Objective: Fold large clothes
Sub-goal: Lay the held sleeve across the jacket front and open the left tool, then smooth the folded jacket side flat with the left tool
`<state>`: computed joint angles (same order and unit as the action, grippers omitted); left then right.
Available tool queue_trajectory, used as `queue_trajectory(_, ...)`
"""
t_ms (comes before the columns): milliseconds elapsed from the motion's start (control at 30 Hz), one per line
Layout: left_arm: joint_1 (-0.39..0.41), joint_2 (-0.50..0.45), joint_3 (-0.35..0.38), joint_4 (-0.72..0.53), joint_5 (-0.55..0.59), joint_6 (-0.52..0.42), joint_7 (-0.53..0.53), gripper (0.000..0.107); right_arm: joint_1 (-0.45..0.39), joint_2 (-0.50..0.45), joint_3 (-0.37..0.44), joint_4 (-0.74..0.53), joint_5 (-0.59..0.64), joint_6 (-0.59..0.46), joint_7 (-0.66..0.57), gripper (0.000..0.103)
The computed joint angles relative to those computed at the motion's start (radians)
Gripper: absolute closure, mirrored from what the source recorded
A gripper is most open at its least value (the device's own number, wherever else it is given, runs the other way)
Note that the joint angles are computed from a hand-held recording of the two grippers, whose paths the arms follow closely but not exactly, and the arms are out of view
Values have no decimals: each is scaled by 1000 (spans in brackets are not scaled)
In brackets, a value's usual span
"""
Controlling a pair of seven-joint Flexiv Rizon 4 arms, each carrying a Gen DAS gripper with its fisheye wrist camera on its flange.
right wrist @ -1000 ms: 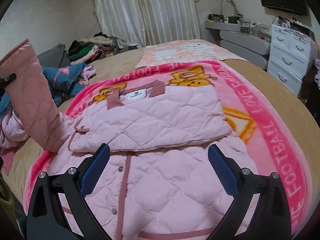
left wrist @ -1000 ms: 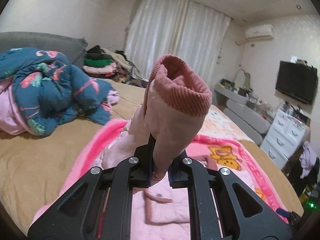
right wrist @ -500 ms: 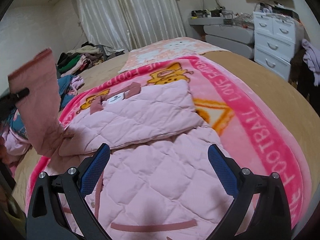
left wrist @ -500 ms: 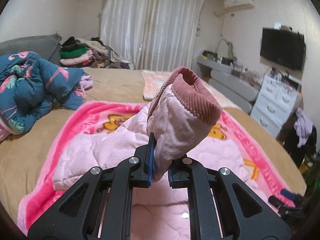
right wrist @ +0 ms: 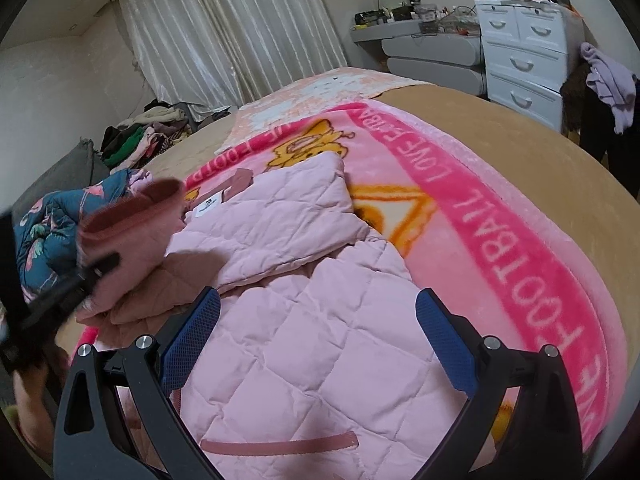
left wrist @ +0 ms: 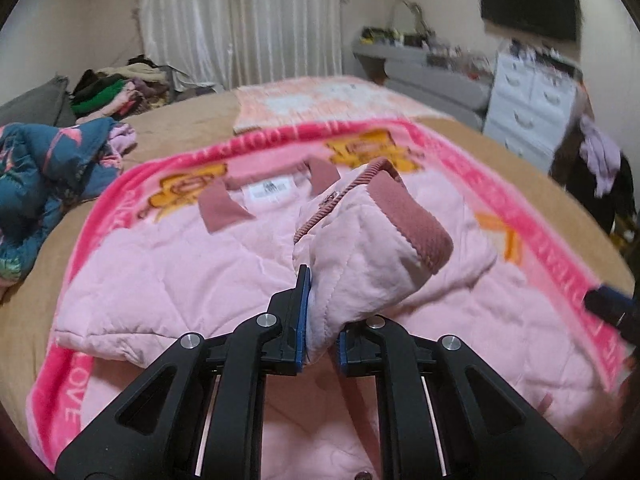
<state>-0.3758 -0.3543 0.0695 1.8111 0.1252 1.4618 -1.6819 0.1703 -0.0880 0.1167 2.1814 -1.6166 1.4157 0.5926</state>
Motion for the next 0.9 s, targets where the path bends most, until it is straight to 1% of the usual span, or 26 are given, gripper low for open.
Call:
queue_trajectory(100,-28,-20,12,-20,28,-51,-3,97,-1,-4,0,2,8,5,-6,5)
queue_trajectory(200,-34,-31,7,-27,59,-95,20,90,1,-12,-1,0,18,12,-13,5)
queue_trajectory(267,-16,-28,-25,-19,45,-133,56,81,2,-17,-2,-1,25,16,-19,5)
queue_trajectory(333,-9,-17,-36,-6,47,-151,79,78,5,-24,-3,-6,31,19,-24,5)
queue_trajectory(367,1,-7,-49,10,41,-150,99,73,8,-28,-2,-7,41,19,-32,5)
queue_trajectory(400,25,6,-77,37,15,-139,136,70,9,-34,-4,-12,43,24,-35,5)
queue_trajectory(433,39,14,-94,58,-4,-125,160,61,12,-40,-4,-16,47,25,-39,5)
queue_trajectory(467,63,29,-123,94,-37,-101,199,51,18,-48,-3,-21,60,27,-52,5)
queue_trajectory(500,68,43,-127,119,-52,-90,214,43,21,-54,-5,-26,65,32,-58,5)
queue_trajectory(533,59,54,-116,130,-48,-90,206,33,25,-66,-7,-36,63,44,-58,5)
queue_trajectory(567,78,74,-134,164,-85,-78,233,33,28,-75,-9,-44,62,53,-59,5)
queue_trajectory(633,152,116,-218,248,-224,-31,339,32,42,-103,-8,-62,101,69,-93,5)
queue_trajectory(667,165,133,-229,272,-263,-15,367,30,53,-123,-10,-77,111,84,-102,5)
queue_trajectory(700,164,145,-218,284,-277,-5,375,28,62,-135,-12,-86,128,93,-118,5)
queue_trajectory(733,154,153,-199,285,-275,-2,368,22,77,-154,-11,-100,160,100,-145,5)
queue_trajectory(767,140,164,-157,285,-249,10,336,17,97,-173,-13,-115,184,101,-164,5)
queue_trajectory(833,104,170,-74,256,-163,4,240,14,135,-199,-21,-137,233,99,-196,5)
queue_trajectory(867,94,173,-33,238,-117,-5,181,13,155,-226,-25,-158,256,115,-207,5)
queue_trajectory(900,99,177,-13,228,-96,-11,139,13,173,-246,-39,-176,253,136,-194,5)
